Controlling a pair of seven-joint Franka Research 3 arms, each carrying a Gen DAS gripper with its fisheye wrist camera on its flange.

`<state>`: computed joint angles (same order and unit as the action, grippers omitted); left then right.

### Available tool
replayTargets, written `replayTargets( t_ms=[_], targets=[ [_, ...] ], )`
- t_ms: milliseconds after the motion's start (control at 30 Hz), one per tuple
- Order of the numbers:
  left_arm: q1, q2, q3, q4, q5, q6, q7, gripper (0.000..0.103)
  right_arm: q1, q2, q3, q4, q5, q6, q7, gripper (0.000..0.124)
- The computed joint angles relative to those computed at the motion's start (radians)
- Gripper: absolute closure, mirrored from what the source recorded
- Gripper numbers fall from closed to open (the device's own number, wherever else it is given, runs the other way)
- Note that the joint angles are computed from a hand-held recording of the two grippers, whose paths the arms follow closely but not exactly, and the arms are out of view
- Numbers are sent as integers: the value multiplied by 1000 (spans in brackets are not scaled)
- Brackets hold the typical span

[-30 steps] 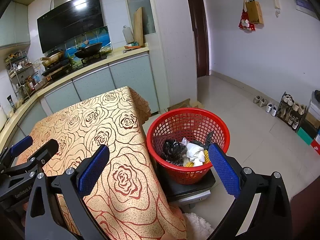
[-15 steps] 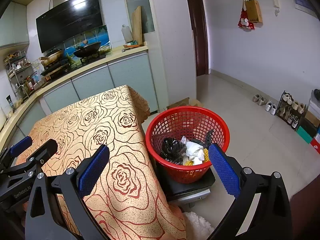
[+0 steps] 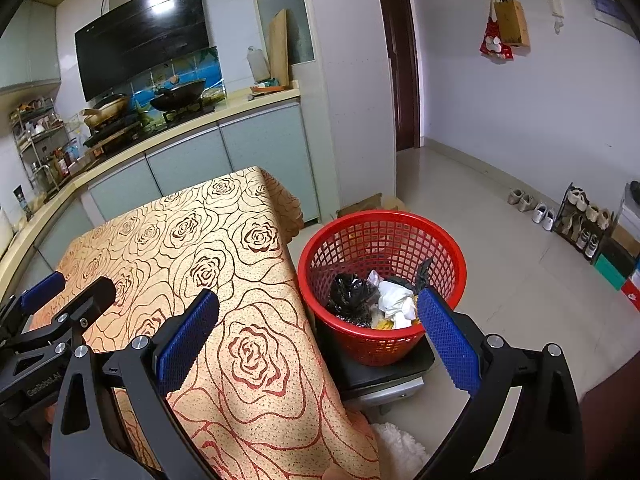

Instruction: Collect trash

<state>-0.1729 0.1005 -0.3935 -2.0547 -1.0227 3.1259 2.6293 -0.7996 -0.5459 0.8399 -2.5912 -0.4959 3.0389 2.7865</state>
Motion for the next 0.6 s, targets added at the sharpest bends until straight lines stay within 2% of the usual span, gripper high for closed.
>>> replayTargets(
  t_ms=[133,200,300,400,500,600],
  targets=[
    [6,-3,2,17,-79,-75,68,8,4,-4,-2,-4,2,-4,7,27],
    [-7,-3,-4,21,-179,-48,183,8,6,-8,-6,-10,2,-3,11,27],
    [-31,-5,10,21,-209,-41,227,8,10,-13,-10,-15,4,-8,15,27],
    [-53,-3,31,15,-171,-39,180,8,17,-15,-12,-19,5,-10,21,27],
    [-64,2,50,7,-57,-39,71,8,24,-15,-18,-19,0,-19,21,27],
    [-56,2,45,-5,30,-26,-14,8,31,-11,-24,-19,-5,-23,28,27]
  ],
)
